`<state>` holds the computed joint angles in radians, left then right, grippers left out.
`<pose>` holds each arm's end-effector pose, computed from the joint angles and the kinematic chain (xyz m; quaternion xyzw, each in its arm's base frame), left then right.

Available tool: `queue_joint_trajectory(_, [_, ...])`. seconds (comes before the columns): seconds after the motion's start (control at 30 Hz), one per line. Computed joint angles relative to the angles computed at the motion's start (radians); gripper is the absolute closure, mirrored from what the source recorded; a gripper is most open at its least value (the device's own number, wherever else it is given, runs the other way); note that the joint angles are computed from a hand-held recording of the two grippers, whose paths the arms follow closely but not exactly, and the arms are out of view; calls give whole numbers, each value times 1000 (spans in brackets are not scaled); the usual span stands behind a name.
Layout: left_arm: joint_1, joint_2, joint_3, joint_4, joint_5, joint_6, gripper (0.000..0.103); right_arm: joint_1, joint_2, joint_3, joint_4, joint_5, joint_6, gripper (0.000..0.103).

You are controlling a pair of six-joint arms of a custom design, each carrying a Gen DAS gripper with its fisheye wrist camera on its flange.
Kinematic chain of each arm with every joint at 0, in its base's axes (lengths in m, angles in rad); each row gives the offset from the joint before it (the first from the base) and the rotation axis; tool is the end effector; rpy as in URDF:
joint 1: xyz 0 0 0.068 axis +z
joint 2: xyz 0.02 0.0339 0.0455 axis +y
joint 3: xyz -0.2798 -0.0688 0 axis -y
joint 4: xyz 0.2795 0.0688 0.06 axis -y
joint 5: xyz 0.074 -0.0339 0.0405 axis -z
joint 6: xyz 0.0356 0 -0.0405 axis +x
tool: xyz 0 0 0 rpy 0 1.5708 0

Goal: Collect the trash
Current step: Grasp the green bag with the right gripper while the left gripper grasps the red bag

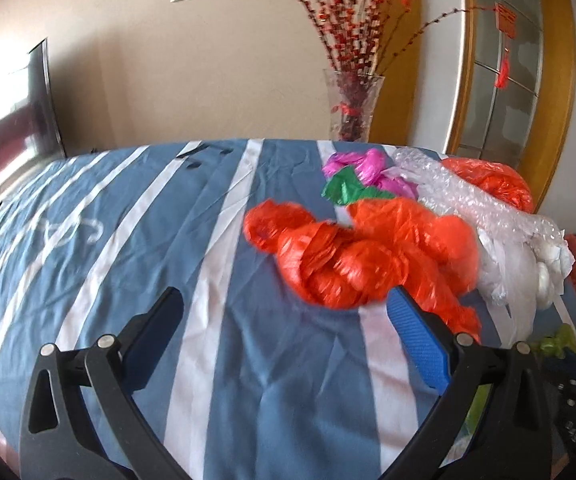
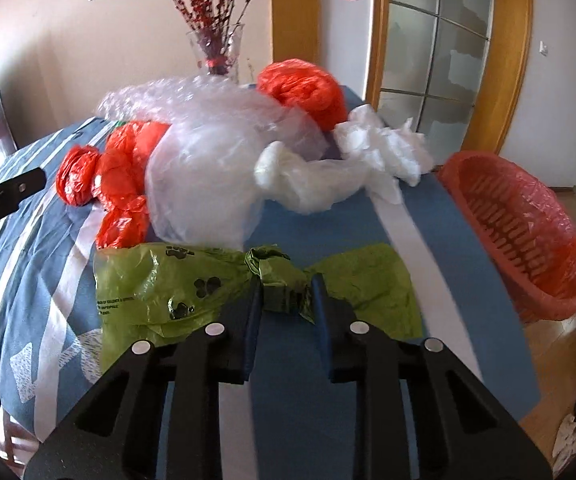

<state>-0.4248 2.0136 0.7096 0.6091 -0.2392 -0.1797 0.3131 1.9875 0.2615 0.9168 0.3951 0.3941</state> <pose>0.3268 -0.1386 0.0430 0.0597 0.8986 -0.0222 0.4341 0.2164 0.0557 0.0066 0.1097 0.9066 -0.0447 0.4050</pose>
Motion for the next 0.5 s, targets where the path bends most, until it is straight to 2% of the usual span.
queue_joint_trajectory(0.1, [-8,27,72,-58,-25,-9,4,-17,-11,-29,27,19,-14,78])
queue_joint_trajectory(0.3, [21,109,246,-221,27,-54,4,-62,-14,-60,62,16,-39,78])
queue_joint_trajectory(0.4, [36,151,316,-298,91,-70,13,-87,-5,-68,88,5,-56,78])
queue_joint_trajectory(0.5, [43,185,355,-346,138,-82,28,-108,10,-71,110,-12,-66,78])
